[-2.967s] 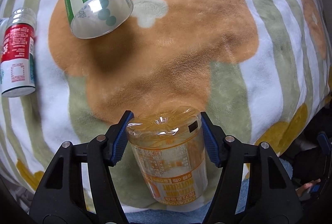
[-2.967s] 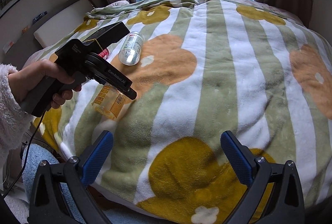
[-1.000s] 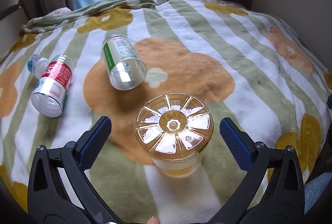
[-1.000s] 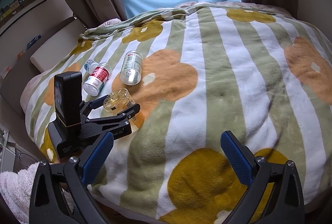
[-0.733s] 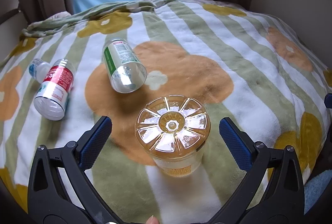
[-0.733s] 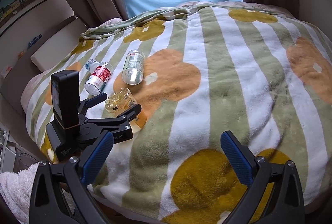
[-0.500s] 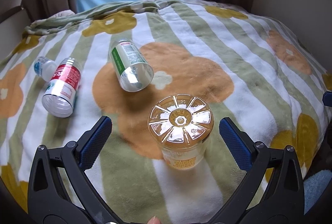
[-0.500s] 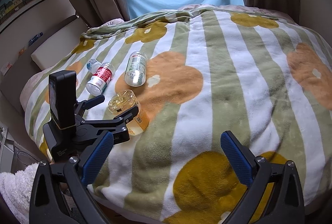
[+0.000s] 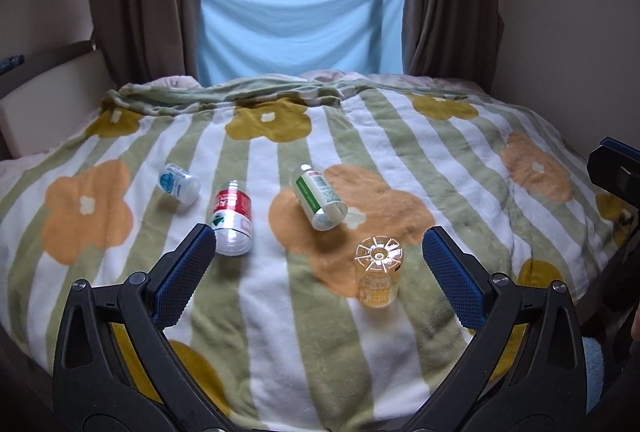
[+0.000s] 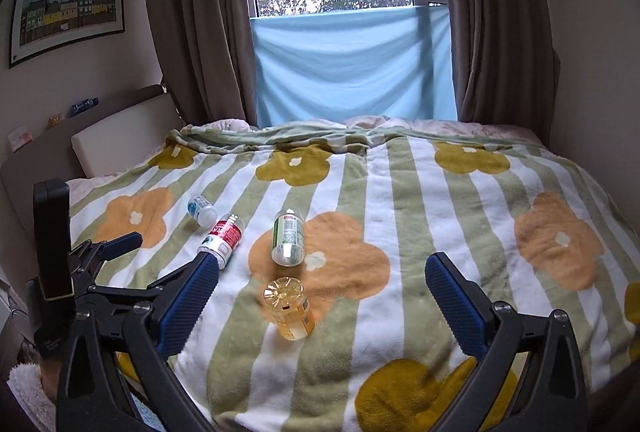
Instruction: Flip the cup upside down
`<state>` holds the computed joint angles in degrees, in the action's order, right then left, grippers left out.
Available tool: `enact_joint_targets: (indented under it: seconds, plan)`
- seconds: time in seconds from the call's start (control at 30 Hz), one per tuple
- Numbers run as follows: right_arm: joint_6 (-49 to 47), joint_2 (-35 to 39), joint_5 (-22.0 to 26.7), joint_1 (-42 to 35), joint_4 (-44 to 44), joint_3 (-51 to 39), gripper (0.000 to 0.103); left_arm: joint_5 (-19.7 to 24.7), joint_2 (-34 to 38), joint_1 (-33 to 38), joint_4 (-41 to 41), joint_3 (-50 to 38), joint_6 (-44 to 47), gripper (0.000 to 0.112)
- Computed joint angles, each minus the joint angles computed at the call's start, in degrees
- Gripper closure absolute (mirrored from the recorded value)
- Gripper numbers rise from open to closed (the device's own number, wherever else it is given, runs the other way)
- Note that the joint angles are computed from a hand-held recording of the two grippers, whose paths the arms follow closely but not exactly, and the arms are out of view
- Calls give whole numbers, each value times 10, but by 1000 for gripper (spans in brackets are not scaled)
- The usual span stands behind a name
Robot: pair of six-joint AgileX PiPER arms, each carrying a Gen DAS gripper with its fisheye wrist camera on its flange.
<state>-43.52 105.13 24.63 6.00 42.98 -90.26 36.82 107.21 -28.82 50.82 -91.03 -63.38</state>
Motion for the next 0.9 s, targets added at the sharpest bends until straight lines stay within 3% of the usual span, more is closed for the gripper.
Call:
enact_joint_targets:
  seconds: [0.2, 0.37, 0.8, 0.9]
  plan:
    - [30, -60, -122, 46, -45, 73, 0, 47, -97, -28, 120, 86, -106, 10]
    - [-46, -74, -188, 64, 25, 119, 0, 94, -143, -52, 189, 125, -161, 10]
    - [70, -95, -213, 70, -87, 146, 0, 92, -146, -62, 217, 133, -199, 10]
    - [46, -95, -213, 69, -61, 144, 0, 93, -143, -64, 217, 131, -201, 10]
